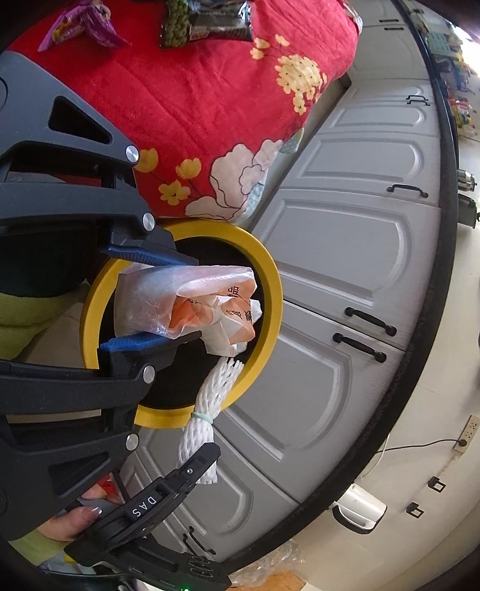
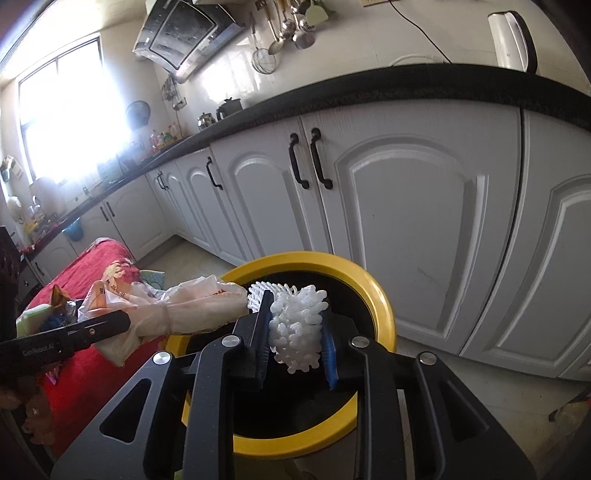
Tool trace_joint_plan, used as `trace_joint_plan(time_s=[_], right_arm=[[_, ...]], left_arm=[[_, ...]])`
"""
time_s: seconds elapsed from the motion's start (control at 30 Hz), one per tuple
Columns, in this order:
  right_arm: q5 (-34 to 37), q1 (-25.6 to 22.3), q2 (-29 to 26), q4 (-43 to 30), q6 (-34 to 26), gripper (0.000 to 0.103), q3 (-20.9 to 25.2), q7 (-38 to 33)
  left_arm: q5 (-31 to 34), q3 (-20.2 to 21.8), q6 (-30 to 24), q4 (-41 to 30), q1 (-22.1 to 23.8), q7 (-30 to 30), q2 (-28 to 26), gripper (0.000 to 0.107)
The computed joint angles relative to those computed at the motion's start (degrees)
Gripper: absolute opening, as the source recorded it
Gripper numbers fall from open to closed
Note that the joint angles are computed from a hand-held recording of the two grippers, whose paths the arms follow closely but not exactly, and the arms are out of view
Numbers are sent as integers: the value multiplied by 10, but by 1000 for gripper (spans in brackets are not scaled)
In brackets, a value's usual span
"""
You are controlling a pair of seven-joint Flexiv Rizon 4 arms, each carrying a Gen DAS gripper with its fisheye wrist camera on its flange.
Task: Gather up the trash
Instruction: 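Open both grippers to drop the items into the bin, then move both tools back toward the trash on the table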
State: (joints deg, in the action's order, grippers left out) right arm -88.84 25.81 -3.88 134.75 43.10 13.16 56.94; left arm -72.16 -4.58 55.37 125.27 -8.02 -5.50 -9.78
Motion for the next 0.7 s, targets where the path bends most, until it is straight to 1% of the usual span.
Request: trace_joint_plan(time_s=[0.03, 0.07, 0.1, 0.13, 0.17, 0.2, 0.23, 0.27, 0.3, 0.33, 0.37, 0.4, 0.47, 0.6, 0.7], right_arm=[[-2, -2, -1, 0, 5, 31, -2, 3], [2, -2, -1, 1, 3, 42, -2, 5], [4, -2, 0, 2, 2, 46, -1, 10], [6, -2, 1, 3, 1, 49, -1, 12], [12, -1, 1, 3, -1, 49, 1, 8], [21, 0, 1, 3, -5, 49, 2, 1], [27, 2, 1, 2, -9, 50, 3, -2], [27, 3, 1, 2, -10, 54, 3, -1], [29, 5, 2, 1, -16, 56, 5, 1], [31, 7, 2, -1, -20, 58, 6, -3], [35, 10, 1, -3, -26, 58, 7, -12], [39, 14, 0, -7, -33, 59, 9, -22], [38, 19, -2, -13, -39, 64, 10, -27], [35, 27, -2, -22, -48, 67, 11, -40], [31, 32, 0, -29, -55, 70, 13, -47]], left_arm=[[3, -1, 1, -1, -1, -4, -2, 32], [7, -1, 1, -2, -1, -9, -4, 36], [7, -1, 1, -2, 0, -11, -6, 41], [8, -1, 0, -2, 1, -12, -7, 44], [9, -1, -2, -2, 2, -13, -7, 48], [7, -1, -2, -2, 3, -13, -6, 55], [6, 0, 0, -1, 3, -13, -5, 59], [3, 0, 0, -1, 3, -12, -3, 67], [-6, 0, 2, 1, 3, -6, 0, 71], [-12, 0, 3, 2, 3, -1, 3, 72], [-17, 1, 3, 3, 3, 4, 6, 75], [-27, 2, 4, 6, 2, 14, 11, 82], [-44, 5, 1, 9, 2, 27, 18, 92], [-75, 12, 1, 17, -2, 53, 33, 92], [-87, 17, 3, 20, -3, 62, 41, 92]])
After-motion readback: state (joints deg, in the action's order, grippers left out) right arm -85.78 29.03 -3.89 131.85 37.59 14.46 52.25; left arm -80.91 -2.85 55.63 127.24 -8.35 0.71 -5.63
